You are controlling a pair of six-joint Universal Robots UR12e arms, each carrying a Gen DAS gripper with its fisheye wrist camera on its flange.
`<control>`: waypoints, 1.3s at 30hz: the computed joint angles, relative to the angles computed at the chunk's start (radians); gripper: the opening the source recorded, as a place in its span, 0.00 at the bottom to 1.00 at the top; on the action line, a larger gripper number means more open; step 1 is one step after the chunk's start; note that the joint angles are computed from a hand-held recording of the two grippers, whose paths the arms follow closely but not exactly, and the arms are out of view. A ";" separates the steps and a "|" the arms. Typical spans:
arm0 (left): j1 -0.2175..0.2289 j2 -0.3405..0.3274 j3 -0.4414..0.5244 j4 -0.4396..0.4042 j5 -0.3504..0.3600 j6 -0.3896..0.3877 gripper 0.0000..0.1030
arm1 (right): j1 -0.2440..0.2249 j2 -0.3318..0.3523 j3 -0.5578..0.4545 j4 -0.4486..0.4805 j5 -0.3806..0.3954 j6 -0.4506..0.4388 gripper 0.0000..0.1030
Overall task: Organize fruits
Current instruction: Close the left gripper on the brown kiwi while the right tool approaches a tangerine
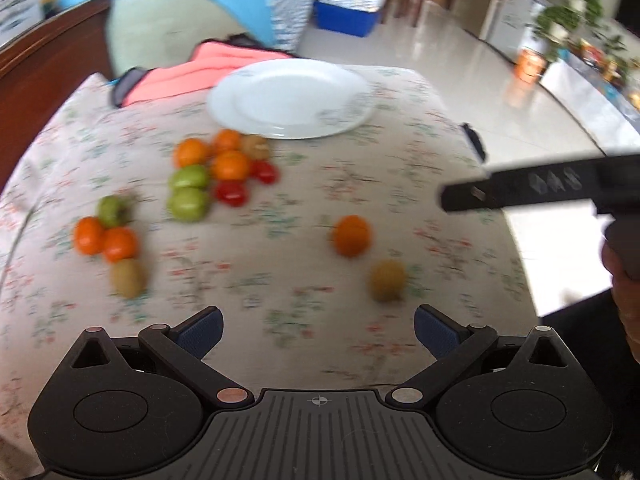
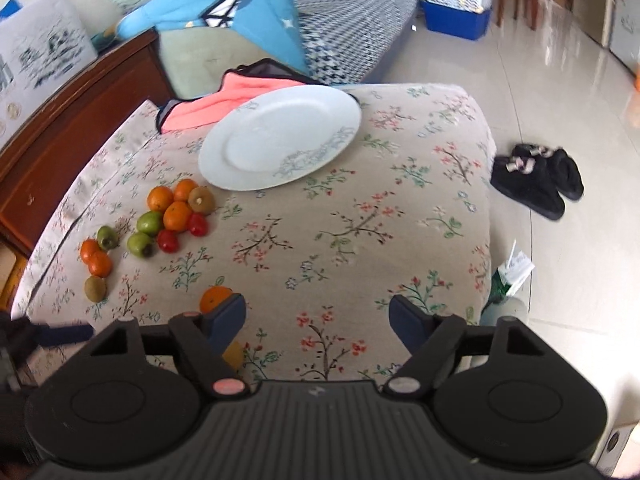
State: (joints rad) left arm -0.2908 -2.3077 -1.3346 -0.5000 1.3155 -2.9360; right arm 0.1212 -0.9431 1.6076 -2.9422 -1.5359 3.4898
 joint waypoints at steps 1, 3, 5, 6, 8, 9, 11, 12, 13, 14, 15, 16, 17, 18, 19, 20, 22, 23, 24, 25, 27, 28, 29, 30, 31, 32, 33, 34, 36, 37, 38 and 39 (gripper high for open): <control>-0.004 -0.001 -0.004 0.009 -0.011 0.008 0.97 | -0.002 -0.001 0.003 -0.006 -0.002 0.012 0.76; -0.011 -0.004 -0.006 0.023 -0.019 0.016 0.96 | -0.003 -0.002 0.006 -0.011 -0.013 0.016 0.76; -0.018 -0.011 -0.005 0.042 -0.013 0.018 0.93 | -0.003 -0.002 0.007 -0.010 -0.023 0.012 0.75; -0.021 -0.014 -0.003 0.053 -0.009 0.015 0.91 | -0.003 -0.001 0.007 -0.009 -0.025 0.013 0.75; -0.024 -0.022 0.002 0.071 -0.008 0.004 0.86 | -0.005 -0.001 0.008 -0.014 -0.022 0.020 0.75; -0.025 -0.025 0.005 0.075 -0.014 -0.006 0.83 | -0.006 -0.001 0.008 -0.016 -0.020 0.024 0.75; -0.025 -0.032 0.015 0.071 -0.025 -0.022 0.79 | -0.008 0.000 0.008 -0.020 -0.020 0.029 0.75; -0.026 -0.035 0.019 0.070 -0.027 -0.028 0.76 | -0.008 0.000 0.008 -0.022 -0.021 0.031 0.75; -0.027 -0.038 0.021 0.071 -0.026 -0.030 0.71 | -0.009 0.000 0.008 -0.024 -0.021 0.034 0.75; -0.029 -0.041 0.025 0.073 -0.023 -0.033 0.69 | -0.009 0.001 0.008 -0.026 -0.021 0.036 0.75; -0.030 -0.045 0.028 0.074 -0.023 -0.036 0.64 | -0.010 0.001 0.008 -0.026 -0.020 0.037 0.75; -0.031 -0.048 0.031 0.074 -0.025 -0.039 0.60 | -0.010 0.002 0.008 -0.026 -0.021 0.041 0.74; -0.030 -0.049 0.033 0.073 -0.028 -0.043 0.57 | -0.010 0.002 0.008 -0.027 -0.017 0.041 0.72; -0.030 -0.052 0.035 0.069 -0.030 -0.047 0.50 | -0.011 0.003 0.008 -0.027 -0.012 0.041 0.72; -0.029 -0.055 0.038 0.062 -0.031 -0.048 0.45 | -0.012 0.004 0.007 -0.027 -0.006 0.041 0.71; -0.029 -0.057 0.042 0.056 -0.029 -0.050 0.43 | -0.012 0.005 0.007 -0.027 0.000 0.040 0.71; -0.028 -0.059 0.035 0.074 -0.031 -0.048 0.39 | -0.012 0.007 0.005 -0.027 0.008 0.037 0.71; -0.028 -0.059 0.033 0.080 -0.031 -0.041 0.37 | -0.012 0.008 0.003 -0.027 0.012 0.037 0.70; -0.028 -0.058 0.030 0.087 -0.032 -0.036 0.31 | -0.013 0.010 0.002 -0.028 0.017 0.037 0.70; -0.026 -0.058 0.027 0.094 -0.040 -0.036 0.26 | -0.013 0.011 0.001 -0.030 0.025 0.037 0.70; -0.019 -0.056 0.024 0.097 -0.068 -0.051 0.22 | -0.014 0.013 0.000 -0.034 0.042 0.036 0.67; -0.019 -0.055 0.022 0.099 -0.063 -0.055 0.22 | -0.015 0.015 -0.001 -0.035 0.053 0.034 0.66; -0.018 -0.052 0.018 0.107 -0.053 -0.055 0.22 | -0.016 0.017 -0.002 -0.037 0.067 0.032 0.66; -0.017 -0.050 0.015 0.111 -0.045 -0.055 0.22 | -0.016 0.019 -0.003 -0.037 0.081 0.029 0.66; -0.015 -0.049 0.013 0.114 -0.043 -0.060 0.22 | -0.017 0.021 -0.004 -0.040 0.098 0.025 0.66; -0.011 -0.046 0.009 0.119 -0.043 -0.070 0.22 | -0.017 0.023 -0.007 -0.042 0.111 0.018 0.66; -0.007 -0.043 0.005 0.125 -0.042 -0.082 0.22 | -0.016 0.025 -0.008 -0.044 0.118 0.009 0.66; -0.004 -0.040 0.001 0.133 -0.039 -0.093 0.22 | -0.014 0.027 -0.011 -0.046 0.123 0.000 0.66; 0.004 -0.034 -0.009 0.156 -0.022 -0.115 0.22 | -0.013 0.031 -0.016 -0.047 0.140 -0.010 0.66; 0.007 -0.031 -0.014 0.166 -0.010 -0.126 0.22 | -0.012 0.034 -0.018 -0.048 0.150 -0.012 0.66; 0.010 -0.030 -0.015 0.171 0.003 -0.137 0.22 | -0.011 0.037 -0.022 -0.047 0.159 -0.014 0.65; 0.013 -0.029 -0.016 0.176 0.020 -0.149 0.22 | -0.010 0.040 -0.026 -0.047 0.167 -0.018 0.65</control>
